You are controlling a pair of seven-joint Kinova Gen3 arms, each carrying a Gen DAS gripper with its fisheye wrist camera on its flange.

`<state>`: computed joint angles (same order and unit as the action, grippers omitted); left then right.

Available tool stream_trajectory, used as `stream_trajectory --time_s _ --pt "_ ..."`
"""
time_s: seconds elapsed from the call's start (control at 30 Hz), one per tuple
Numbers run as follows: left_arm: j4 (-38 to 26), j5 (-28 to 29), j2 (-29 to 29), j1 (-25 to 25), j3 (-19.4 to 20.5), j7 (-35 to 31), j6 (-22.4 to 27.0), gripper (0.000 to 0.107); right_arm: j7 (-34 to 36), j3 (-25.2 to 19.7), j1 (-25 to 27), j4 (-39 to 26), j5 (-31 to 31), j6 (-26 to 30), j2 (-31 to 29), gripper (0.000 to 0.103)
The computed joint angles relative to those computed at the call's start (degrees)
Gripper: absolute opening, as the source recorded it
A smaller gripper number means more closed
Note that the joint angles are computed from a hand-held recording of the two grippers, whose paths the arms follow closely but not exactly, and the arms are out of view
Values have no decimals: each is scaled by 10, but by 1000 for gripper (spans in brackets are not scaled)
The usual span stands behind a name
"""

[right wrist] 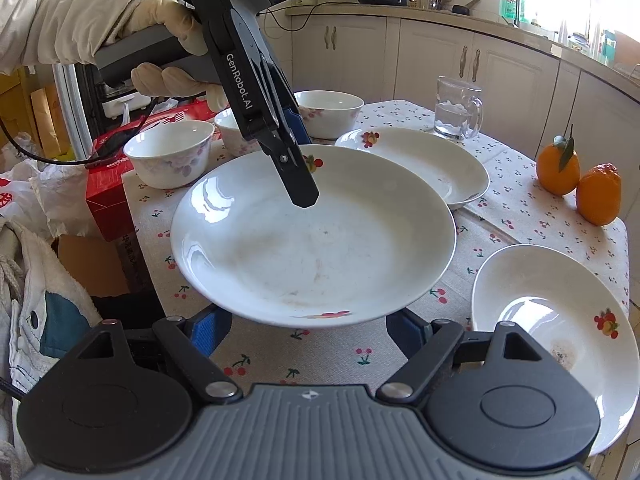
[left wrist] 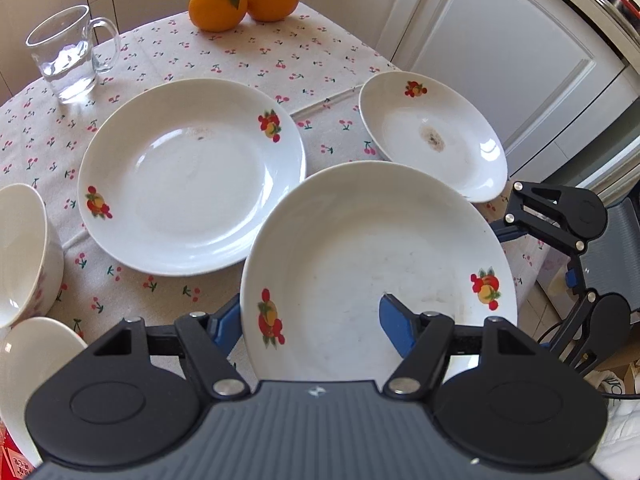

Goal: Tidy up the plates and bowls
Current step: 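Lower the held plate onto the other white plate with the left gripper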

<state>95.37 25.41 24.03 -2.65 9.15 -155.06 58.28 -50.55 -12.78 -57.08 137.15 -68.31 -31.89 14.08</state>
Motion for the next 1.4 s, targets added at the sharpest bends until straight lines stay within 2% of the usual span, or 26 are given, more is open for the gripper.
stream_trajectory --time_s 0.27,0.5,1.1,1.23,1.4 --pt "-35 -4 14 31 11 25 4 70 36 -2 21 17 -31 6 -35 87" --pt "-73 -21 36 72 23 58 6 70 27 -18 45 43 -44 -8 -56 87" --pt "-144 -42 101 147 56 68 9 70 44 -93 29 86 -238 -111 -91 87" --pt "-157 -44 112 157 59 69 11 70 16 -103 25 97 -254 -122 -96 87" --pt "-170 -50 123 172 62 70 9 70 18 -112 19 97 -285 -138 -98 87"
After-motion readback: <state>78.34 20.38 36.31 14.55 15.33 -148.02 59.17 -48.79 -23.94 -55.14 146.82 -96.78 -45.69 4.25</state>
